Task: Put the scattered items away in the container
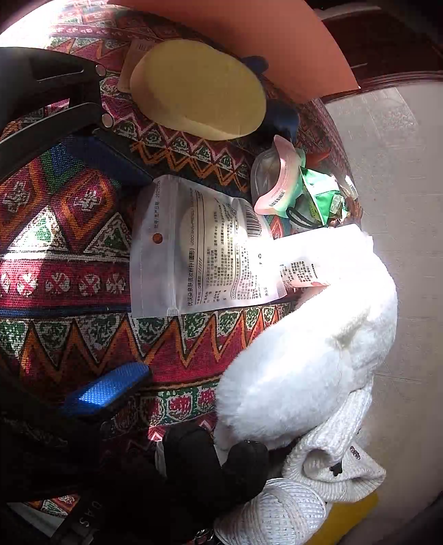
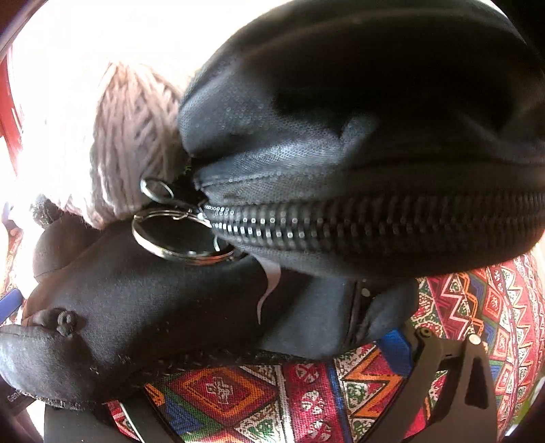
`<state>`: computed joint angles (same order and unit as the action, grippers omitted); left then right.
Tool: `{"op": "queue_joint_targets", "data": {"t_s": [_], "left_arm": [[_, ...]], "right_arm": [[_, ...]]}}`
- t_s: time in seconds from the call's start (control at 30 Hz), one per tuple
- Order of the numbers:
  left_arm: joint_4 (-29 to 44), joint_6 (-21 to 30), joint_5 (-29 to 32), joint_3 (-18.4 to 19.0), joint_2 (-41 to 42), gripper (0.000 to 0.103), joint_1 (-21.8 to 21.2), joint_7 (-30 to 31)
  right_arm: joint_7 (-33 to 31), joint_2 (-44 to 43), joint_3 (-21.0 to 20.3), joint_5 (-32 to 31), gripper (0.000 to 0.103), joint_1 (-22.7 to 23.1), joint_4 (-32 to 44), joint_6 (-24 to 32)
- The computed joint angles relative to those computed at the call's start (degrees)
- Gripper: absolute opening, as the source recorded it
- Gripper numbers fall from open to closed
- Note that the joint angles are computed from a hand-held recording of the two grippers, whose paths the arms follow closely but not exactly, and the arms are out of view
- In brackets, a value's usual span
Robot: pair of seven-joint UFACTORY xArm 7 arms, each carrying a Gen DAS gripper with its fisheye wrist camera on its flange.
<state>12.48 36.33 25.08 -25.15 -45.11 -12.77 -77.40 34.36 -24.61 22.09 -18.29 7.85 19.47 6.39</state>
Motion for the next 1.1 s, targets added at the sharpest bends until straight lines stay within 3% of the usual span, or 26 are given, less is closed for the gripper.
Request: {"op": "queue_joint_targets", "data": {"t_s": [0.07, 0.1, 0.13, 0.23, 0.27, 0.37, 1.1], "left_arm": [[-1.3, -0.79, 1.67, 1.33, -0.29, 0.103, -2.34, -0.2], [0.26, -1.75, 5.91, 4.77, 2.37, 0.103, 0.08, -1.25], [3.38, -1.17, 8.15, 5.81, 5.88, 0.103, 2.12, -2.78], [5.1, -1.95, 3.03, -1.51, 6.74, 0.103, 4.25, -1.64], [5.26, -2.08, 2.86, -1.82, 6.9, 0.103, 4.66, -1.48], [0.04, -8.48, 5.51, 3.12, 4.49, 0.103, 8.99, 3.73], [0.29, -9.59, 2.92, 0.44, 4.61, 0.103, 11.58, 5.53]], "right_arm": [[-0.06, 0.31, 0.03, -0.26, 0.102, -0.39, 0.04, -0.33], [-0.07, 0.29, 0.01, -0.28, 0.102, -0.4, -0.01, -0.37], [-0.08, 0.29, 0.01, -0.28, 0.102, -0.4, -0.01, -0.37], [0.01, 0.28, 0.13, -0.34, 0.102, -0.48, -0.02, -0.36], [0.07, 0.15, 0.15, -0.29, 0.102, -0.38, -0.08, -0.26], [0.08, 0.01, 0.16, -0.32, 0.102, -0.36, -0.15, -0.2], [0.2, -0.36, 0.21, -0.26, 0.102, -0.16, -0.43, -0.03]]}}
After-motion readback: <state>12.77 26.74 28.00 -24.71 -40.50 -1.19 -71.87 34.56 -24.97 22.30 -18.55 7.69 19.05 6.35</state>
